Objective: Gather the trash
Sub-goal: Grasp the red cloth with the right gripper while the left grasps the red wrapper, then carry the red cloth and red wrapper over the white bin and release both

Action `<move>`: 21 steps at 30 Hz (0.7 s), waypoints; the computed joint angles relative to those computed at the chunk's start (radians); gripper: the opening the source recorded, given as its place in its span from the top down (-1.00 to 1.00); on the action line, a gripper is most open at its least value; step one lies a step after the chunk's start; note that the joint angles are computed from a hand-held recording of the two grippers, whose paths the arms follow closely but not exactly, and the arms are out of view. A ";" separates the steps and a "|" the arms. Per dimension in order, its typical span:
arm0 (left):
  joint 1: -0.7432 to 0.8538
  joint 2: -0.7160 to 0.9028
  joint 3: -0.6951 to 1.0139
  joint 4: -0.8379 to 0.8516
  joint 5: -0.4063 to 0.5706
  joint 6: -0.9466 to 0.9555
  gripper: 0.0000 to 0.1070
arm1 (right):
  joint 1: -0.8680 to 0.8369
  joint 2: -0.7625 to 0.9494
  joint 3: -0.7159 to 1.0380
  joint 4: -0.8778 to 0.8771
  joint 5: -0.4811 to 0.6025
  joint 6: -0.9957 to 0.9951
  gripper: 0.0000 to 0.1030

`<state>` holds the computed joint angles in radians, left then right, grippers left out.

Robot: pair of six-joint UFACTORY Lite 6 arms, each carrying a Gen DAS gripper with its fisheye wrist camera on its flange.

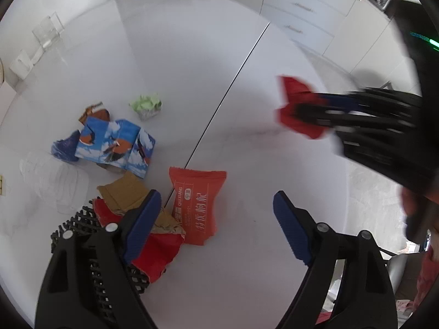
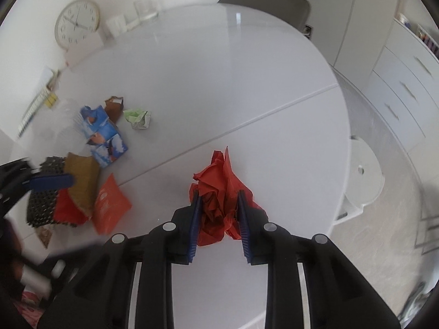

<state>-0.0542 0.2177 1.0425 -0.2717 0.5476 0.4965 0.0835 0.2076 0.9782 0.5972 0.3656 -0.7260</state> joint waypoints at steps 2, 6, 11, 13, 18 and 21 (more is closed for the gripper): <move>-0.006 0.038 0.015 0.044 -0.006 -0.036 -0.36 | -0.030 -0.067 -0.069 0.054 0.011 -0.058 0.49; -0.024 0.107 0.050 0.133 -0.006 -0.098 -0.11 | -0.104 -0.165 -0.153 0.146 0.055 -0.161 0.48; -0.066 0.182 0.095 0.229 0.005 -0.167 0.23 | -0.136 -0.250 -0.212 0.218 0.098 -0.190 0.48; -0.082 0.187 0.092 0.260 -0.005 -0.190 0.29 | -0.152 -0.279 -0.237 0.214 0.104 -0.190 0.47; -0.112 0.110 0.029 0.247 -0.026 -0.192 0.37 | -0.215 -0.350 -0.302 0.217 0.133 -0.208 0.48; -0.143 0.018 -0.029 0.232 -0.023 -0.205 0.38 | -0.295 -0.403 -0.334 0.215 0.192 -0.228 0.48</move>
